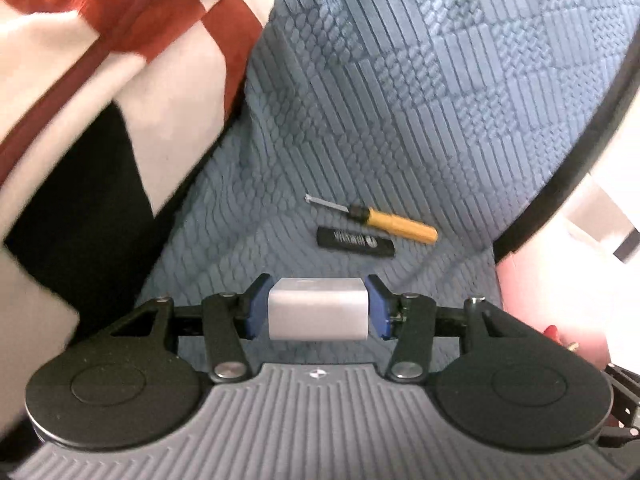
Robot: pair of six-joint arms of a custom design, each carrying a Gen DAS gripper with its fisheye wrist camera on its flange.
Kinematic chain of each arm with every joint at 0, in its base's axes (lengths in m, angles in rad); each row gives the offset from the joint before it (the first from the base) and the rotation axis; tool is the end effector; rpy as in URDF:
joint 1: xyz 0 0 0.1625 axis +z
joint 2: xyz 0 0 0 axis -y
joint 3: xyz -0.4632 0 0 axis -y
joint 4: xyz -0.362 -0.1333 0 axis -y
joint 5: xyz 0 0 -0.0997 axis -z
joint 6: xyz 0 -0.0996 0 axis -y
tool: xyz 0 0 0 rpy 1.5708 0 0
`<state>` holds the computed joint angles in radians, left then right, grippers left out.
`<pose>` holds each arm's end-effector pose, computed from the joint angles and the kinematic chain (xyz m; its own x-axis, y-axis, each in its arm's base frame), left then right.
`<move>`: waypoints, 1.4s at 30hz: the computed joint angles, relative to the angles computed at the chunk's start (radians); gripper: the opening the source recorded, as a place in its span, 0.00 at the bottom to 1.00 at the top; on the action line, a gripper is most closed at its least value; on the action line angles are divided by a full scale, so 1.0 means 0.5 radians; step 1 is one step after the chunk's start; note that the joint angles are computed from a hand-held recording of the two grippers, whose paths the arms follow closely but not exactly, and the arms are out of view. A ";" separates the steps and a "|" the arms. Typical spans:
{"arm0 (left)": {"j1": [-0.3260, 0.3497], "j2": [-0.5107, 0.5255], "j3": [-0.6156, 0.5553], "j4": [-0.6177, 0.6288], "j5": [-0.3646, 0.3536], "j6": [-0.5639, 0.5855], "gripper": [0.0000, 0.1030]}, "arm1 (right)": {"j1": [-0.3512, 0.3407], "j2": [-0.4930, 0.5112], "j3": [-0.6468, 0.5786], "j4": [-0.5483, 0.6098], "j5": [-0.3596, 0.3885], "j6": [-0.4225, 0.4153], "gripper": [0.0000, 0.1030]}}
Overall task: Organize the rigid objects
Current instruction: 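Lift the red toy with the right tool while the left tool lifts the white charger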
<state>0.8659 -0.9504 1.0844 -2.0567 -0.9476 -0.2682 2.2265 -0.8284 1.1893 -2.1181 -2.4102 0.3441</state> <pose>-0.3398 -0.6949 0.4495 -0.8833 0.1701 -0.4369 0.3881 0.7883 -0.4775 0.5116 -0.5680 0.3291 -0.7797 -0.0177 0.6260 -0.3571 0.8337 -0.4212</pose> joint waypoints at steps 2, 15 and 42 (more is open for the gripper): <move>-0.020 -0.019 0.036 0.010 -0.020 -0.009 0.55 | 0.019 -0.020 0.033 0.026 -0.004 0.058 0.59; -0.127 -0.234 0.379 0.064 -0.023 -0.117 0.55 | 0.125 -0.122 0.187 0.155 -0.002 0.408 0.59; -0.126 -0.245 0.414 0.138 -0.025 -0.175 0.55 | 0.100 -0.093 0.242 0.070 0.022 0.377 0.60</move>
